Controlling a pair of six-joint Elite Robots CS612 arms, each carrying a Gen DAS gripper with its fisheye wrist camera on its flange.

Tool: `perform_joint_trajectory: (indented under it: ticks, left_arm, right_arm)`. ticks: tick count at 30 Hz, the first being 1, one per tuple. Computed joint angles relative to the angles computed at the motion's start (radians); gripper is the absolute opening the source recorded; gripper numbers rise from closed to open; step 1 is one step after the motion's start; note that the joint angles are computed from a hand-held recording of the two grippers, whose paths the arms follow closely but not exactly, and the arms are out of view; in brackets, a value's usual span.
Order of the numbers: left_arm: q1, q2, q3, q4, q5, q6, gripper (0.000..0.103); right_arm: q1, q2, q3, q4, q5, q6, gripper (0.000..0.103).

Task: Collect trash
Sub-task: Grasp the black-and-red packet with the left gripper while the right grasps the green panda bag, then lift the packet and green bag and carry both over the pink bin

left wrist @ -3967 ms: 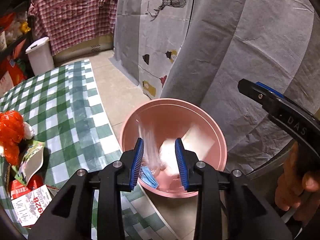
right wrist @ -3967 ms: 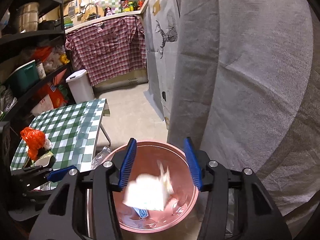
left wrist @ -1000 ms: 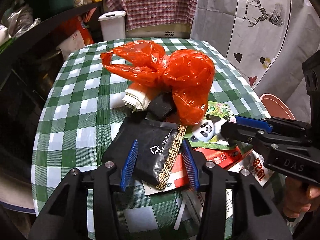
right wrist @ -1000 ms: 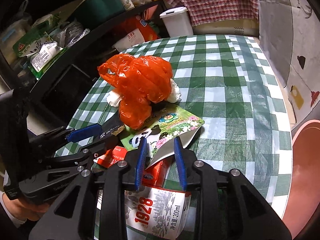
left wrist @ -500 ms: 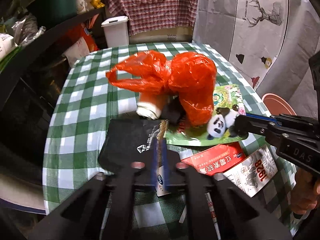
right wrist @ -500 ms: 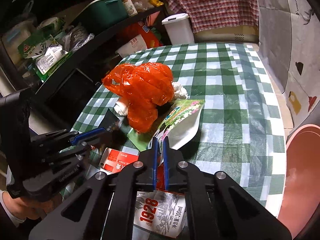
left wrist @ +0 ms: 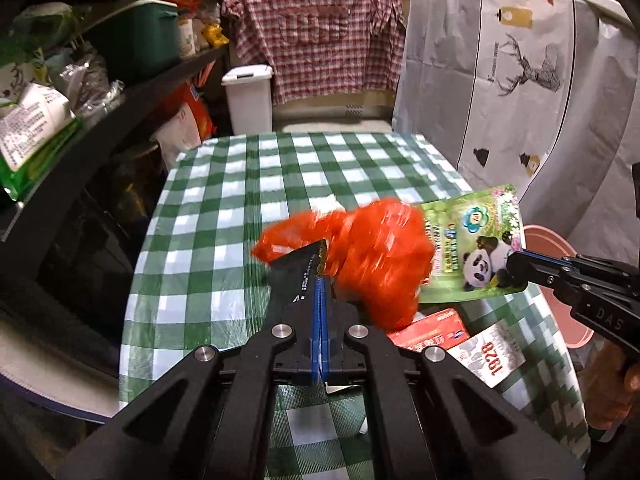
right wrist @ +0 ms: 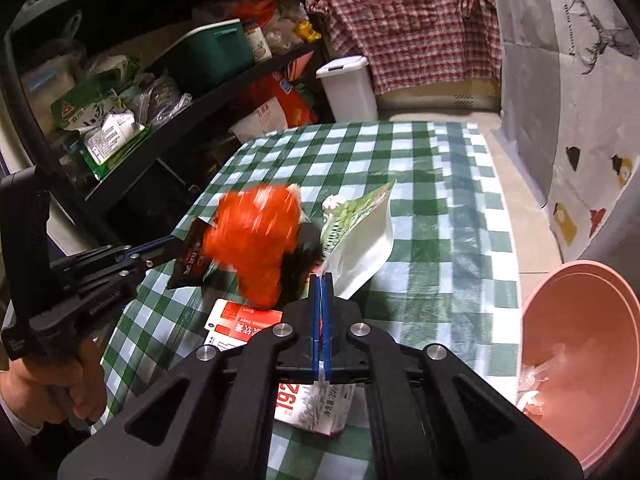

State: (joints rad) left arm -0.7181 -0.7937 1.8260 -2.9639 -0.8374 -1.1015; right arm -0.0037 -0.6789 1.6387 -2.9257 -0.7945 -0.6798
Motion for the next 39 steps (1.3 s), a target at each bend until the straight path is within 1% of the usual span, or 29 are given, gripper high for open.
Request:
perform_joint_trajectory:
  ticks: [7, 12, 17, 19, 20, 21, 22, 24, 28, 31, 33, 34, 35, 37, 39]
  left_arm:
    - [-0.019, -0.02, 0.011, -0.012, 0.043, -0.013, 0.0]
    - [-0.031, -0.031, 0.015, -0.021, 0.07, -0.024, 0.0]
    - [-0.043, -0.04, 0.02, -0.029, 0.092, -0.031, 0.0]
    - [-0.046, -0.043, 0.022, -0.031, 0.099, -0.033, 0.0]
    - [-0.047, -0.046, 0.025, -0.035, 0.103, -0.034, 0.0]
    - [-0.048, -0.047, 0.026, -0.038, 0.105, -0.035, 0.0]
    - [-0.049, -0.047, 0.026, -0.038, 0.107, -0.036, 0.0]
    - [-0.05, -0.049, 0.028, -0.036, 0.113, -0.039, 0.0]
    - [-0.05, -0.051, 0.028, -0.038, 0.122, -0.048, 0.0]
    - [-0.051, -0.05, 0.025, -0.044, 0.13, -0.044, 0.0]
    - [-0.052, -0.046, 0.02, -0.045, 0.132, -0.034, 0.0]
    - [-0.053, -0.045, 0.018, -0.041, 0.137, -0.033, 0.0]
    - [-0.054, -0.045, 0.017, -0.039, 0.144, -0.032, 0.0]
    - [-0.058, -0.046, 0.018, -0.045, 0.164, -0.033, 0.0]
    - [-0.061, -0.049, 0.021, -0.057, 0.18, -0.034, 0.0]
  right_arm:
    - [-0.021, -0.012, 0.02, -0.049, 0.016, 0.033, 0.001]
    - [-0.036, -0.023, 0.035, -0.056, 0.037, 0.028, 0.001]
    - [-0.051, -0.038, 0.047, -0.024, 0.078, -0.003, 0.001]
    - [-0.054, -0.047, 0.042, 0.053, 0.088, -0.043, 0.001]
    - [-0.053, -0.052, 0.034, 0.126, 0.086, -0.078, 0.001]
    - [-0.052, -0.055, 0.03, 0.157, 0.065, -0.093, 0.001]
    - [-0.051, -0.054, 0.029, 0.156, 0.047, -0.094, 0.001]
    - [-0.052, -0.053, 0.03, 0.161, 0.045, -0.096, 0.001]
    - [-0.048, -0.053, 0.039, 0.099, 0.001, -0.078, 0.001]
    - [-0.037, -0.05, 0.026, 0.145, -0.073, -0.09, 0.001]
    - [-0.037, -0.048, 0.022, 0.155, -0.085, -0.088, 0.001]
    - [-0.04, -0.047, 0.022, 0.155, -0.074, -0.083, 0.001]
    - [-0.045, -0.049, 0.025, 0.149, -0.048, -0.077, 0.001]
    - [-0.055, -0.053, 0.038, 0.1, 0.0, -0.068, 0.001]
    - [-0.061, -0.055, 0.046, 0.066, 0.025, -0.054, 0.001]
